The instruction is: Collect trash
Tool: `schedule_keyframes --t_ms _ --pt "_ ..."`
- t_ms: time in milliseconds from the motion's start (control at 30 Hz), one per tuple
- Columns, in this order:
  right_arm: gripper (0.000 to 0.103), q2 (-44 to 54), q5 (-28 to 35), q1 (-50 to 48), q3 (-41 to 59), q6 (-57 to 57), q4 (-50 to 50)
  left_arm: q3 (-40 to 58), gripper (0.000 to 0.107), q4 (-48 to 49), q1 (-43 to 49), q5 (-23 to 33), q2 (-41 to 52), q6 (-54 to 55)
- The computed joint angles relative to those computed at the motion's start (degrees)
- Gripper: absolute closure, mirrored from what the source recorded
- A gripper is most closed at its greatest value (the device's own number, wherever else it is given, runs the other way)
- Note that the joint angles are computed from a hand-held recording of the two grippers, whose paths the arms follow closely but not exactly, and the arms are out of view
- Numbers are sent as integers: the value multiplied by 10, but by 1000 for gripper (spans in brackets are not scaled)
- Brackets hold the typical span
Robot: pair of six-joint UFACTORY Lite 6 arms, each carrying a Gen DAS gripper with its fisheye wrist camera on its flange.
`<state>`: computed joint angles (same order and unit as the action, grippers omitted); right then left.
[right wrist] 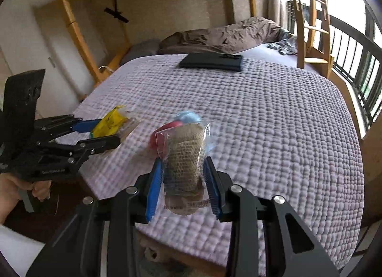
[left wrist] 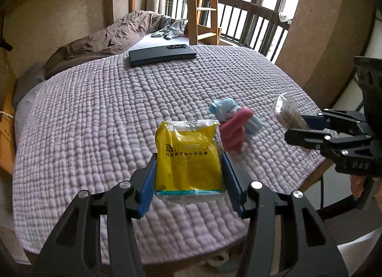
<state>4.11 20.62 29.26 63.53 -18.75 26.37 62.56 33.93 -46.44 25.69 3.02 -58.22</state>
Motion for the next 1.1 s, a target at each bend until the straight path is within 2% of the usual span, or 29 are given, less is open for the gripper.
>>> schedule_keyframes --t_ms 167,400,1100 --pt "68 -63 21 20 -51 -36 42 -33 54 2 -35 25 -45 -22" --pt "68 -132 39 57 -111 4 23 -66 54 -6 -71 47 -87 -43" --pt "68 -223 62 88 -208 7 57 -113 54 18 -169 95 -136 -123"
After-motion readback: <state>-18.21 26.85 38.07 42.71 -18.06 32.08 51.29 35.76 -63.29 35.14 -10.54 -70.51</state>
